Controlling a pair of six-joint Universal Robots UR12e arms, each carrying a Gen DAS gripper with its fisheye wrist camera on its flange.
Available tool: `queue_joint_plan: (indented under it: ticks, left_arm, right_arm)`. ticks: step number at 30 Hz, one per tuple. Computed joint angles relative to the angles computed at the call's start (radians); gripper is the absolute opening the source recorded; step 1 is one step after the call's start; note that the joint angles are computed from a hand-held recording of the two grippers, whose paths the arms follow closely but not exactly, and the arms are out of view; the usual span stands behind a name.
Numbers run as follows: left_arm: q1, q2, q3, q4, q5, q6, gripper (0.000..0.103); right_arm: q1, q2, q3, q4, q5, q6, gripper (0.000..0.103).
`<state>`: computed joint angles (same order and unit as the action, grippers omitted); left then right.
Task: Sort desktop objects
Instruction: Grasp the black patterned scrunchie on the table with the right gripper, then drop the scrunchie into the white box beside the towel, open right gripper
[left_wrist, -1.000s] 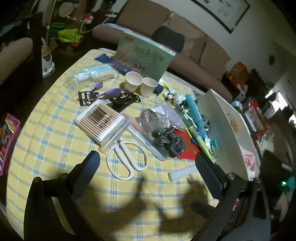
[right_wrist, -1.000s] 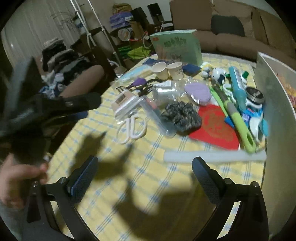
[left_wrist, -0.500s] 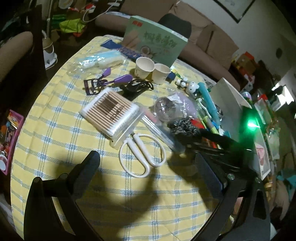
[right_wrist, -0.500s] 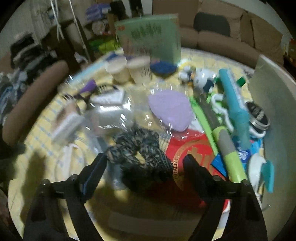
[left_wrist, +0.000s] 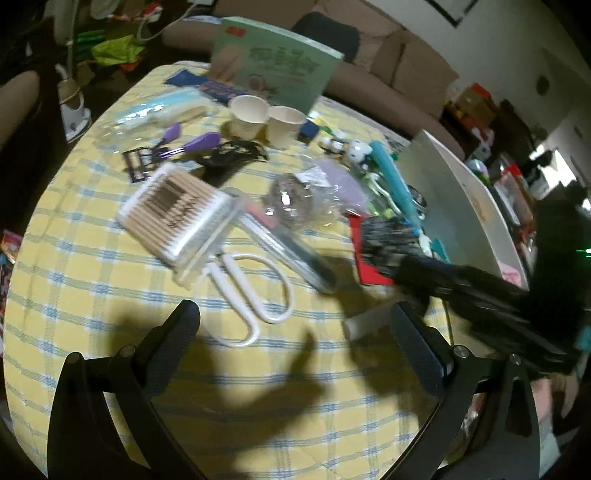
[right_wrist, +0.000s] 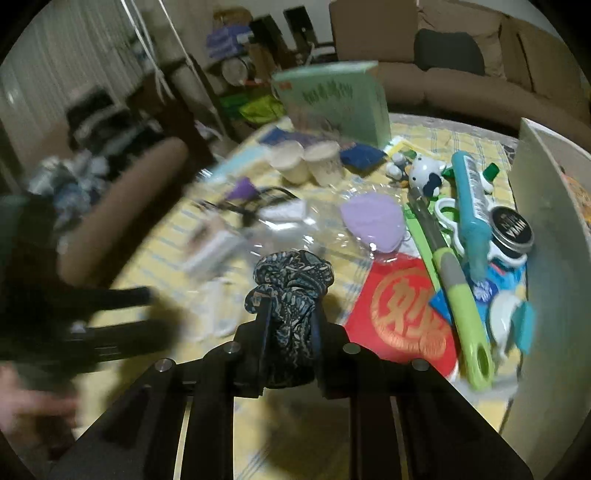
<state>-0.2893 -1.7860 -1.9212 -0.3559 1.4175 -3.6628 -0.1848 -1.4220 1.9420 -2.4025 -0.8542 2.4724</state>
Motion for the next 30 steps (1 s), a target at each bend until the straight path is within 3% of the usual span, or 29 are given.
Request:
queue_joint_plan:
  ticks: [5, 9, 16, 21, 23, 25, 28, 30]
  left_arm:
    - [-0.031, -0.034, 0.043, -0.033, -0.029, 0.115, 0.103]
    - [-0.067, -0.068, 0.085, -0.060, -0.027, 0.213, 0.103]
    - [-0.122, -0.135, 0.159, -0.124, 0.026, 0.340, 0.103]
    - [-0.140, -0.161, 0.185, -0.133, 0.050, 0.370, 0.103]
    - [-0.147, -0.170, 0.197, -0.139, 0.055, 0.381, 0.103]
    - [-0.150, -0.178, 0.206, -0.149, 0.056, 0.386, 0.103]
    - [-0.154, -0.190, 0.220, -0.164, 0.058, 0.388, 0.103]
    - [-0.155, -0.194, 0.225, -0.171, 0.057, 0.384, 0.103]
  right_arm:
    - [-0.087, -0.096, 0.007, 0.158, 0.112, -0.087, 0.020]
    - [-0.166, -0.141, -0.004, 0.247, 0.148, -0.125, 0.023]
    - [-0.280, -0.137, -0.009, 0.191, 0.104, -0.018, 0.026]
    - [-0.318, -0.094, -0.021, 0.163, 0.059, 0.059, 0.029]
    - [-0.320, -0.067, -0.045, 0.238, 0.052, 0.039, 0.038]
    - [-0.309, -0.042, -0.069, 0.314, 0.026, 0.020, 0.058]
    - [-0.308, -0.020, -0.092, 0.423, 0.047, -0.025, 0.068]
    - [-0.317, -0.022, -0.091, 0.444, 0.079, -0.055, 0.074]
